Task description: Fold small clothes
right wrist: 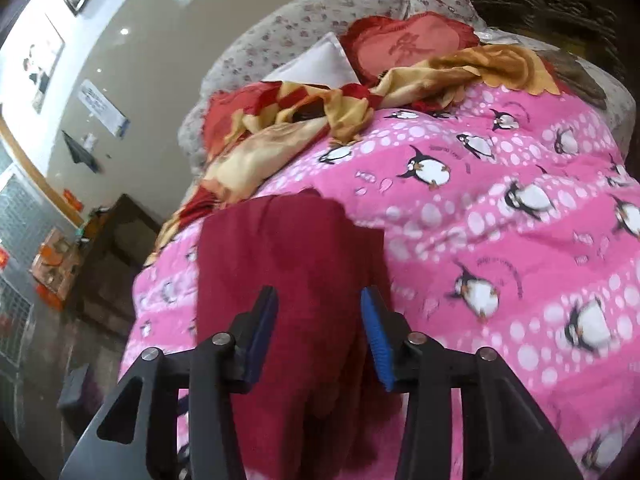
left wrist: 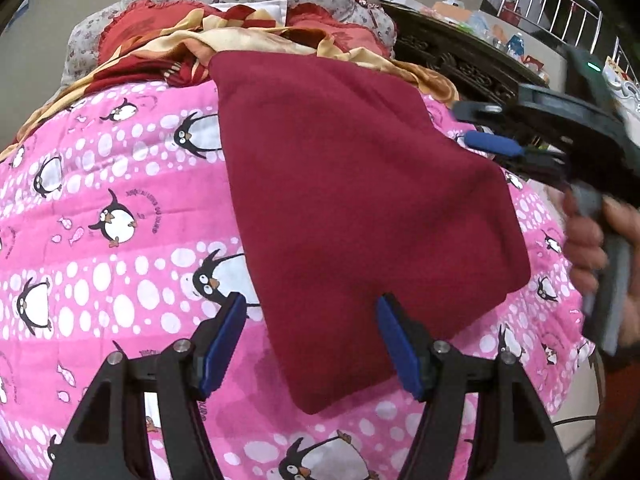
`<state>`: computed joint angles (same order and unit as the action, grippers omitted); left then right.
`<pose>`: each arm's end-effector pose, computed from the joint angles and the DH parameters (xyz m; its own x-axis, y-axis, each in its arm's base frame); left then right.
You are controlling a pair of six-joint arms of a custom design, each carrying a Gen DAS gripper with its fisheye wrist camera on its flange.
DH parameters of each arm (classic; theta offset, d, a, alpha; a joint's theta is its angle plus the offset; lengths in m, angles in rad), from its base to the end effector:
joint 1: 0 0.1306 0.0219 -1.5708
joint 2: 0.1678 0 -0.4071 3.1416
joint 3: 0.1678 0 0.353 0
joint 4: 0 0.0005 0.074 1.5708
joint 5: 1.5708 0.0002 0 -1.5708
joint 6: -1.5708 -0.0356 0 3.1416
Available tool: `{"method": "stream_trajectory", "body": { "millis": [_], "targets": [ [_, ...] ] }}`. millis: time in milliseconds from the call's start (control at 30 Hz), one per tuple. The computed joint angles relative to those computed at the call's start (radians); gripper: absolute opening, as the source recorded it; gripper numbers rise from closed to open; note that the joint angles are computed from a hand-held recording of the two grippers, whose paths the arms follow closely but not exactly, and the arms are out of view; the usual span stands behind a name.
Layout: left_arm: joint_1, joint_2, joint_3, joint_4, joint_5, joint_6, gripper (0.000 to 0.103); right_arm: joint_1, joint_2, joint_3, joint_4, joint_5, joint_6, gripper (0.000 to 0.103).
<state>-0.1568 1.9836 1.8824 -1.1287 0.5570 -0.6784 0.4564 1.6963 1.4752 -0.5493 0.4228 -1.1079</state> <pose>0.6203 -0.1176 0.3370 -0.5320 0.6234 -0.5730 0.8233 0.5389 -0.1781 0.5096 0.2334 0.3686 -0.4023 0.7115 -0.5761 0.4979 0.6981 0.5145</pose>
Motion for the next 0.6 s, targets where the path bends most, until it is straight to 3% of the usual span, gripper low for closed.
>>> {"method": "stream_trajectory", "body": {
  "millis": [33,133,167,267,333,400,500,567,600],
  "targets": [
    [-0.001,-0.002,-0.004,0.004,-0.001,0.002,0.071,-0.018,0.024,0.027,-0.022,-0.028,0.018,0.053],
    [-0.001,-0.006,-0.009,0.007,0.001,0.0,0.071,-0.049,0.09,0.102,-0.089,-0.095,0.103,0.023],
    [-0.001,-0.006,-0.009,0.006,0.001,0.0,0.071,-0.051,0.109,0.137,-0.135,-0.076,0.132,0.02],
    [-0.001,-0.006,-0.013,0.008,0.001,0.002,0.072,-0.046,0.116,0.167,-0.168,-0.007,0.179,0.016],
    [-0.005,-0.004,-0.014,0.008,0.002,0.006,0.073,-0.051,0.148,0.209,-0.256,0.037,0.173,0.016],
    [-0.008,-0.005,-0.014,0.008,-0.008,0.01,0.073,-0.062,0.149,0.189,-0.237,0.0,0.153,0.017],
    [-0.006,-0.006,-0.015,0.011,-0.005,0.01,0.073,-0.033,0.075,0.11,-0.158,0.013,0.146,0.023],
    [-0.004,0.002,-0.005,0.001,0.001,0.015,0.073,-0.002,0.007,0.03,-0.073,-0.001,0.134,0.044],
    [-0.004,0.004,-0.004,0.0,0.003,0.017,0.073,0.02,-0.024,-0.009,-0.035,-0.014,0.137,0.046]
  ]
}}
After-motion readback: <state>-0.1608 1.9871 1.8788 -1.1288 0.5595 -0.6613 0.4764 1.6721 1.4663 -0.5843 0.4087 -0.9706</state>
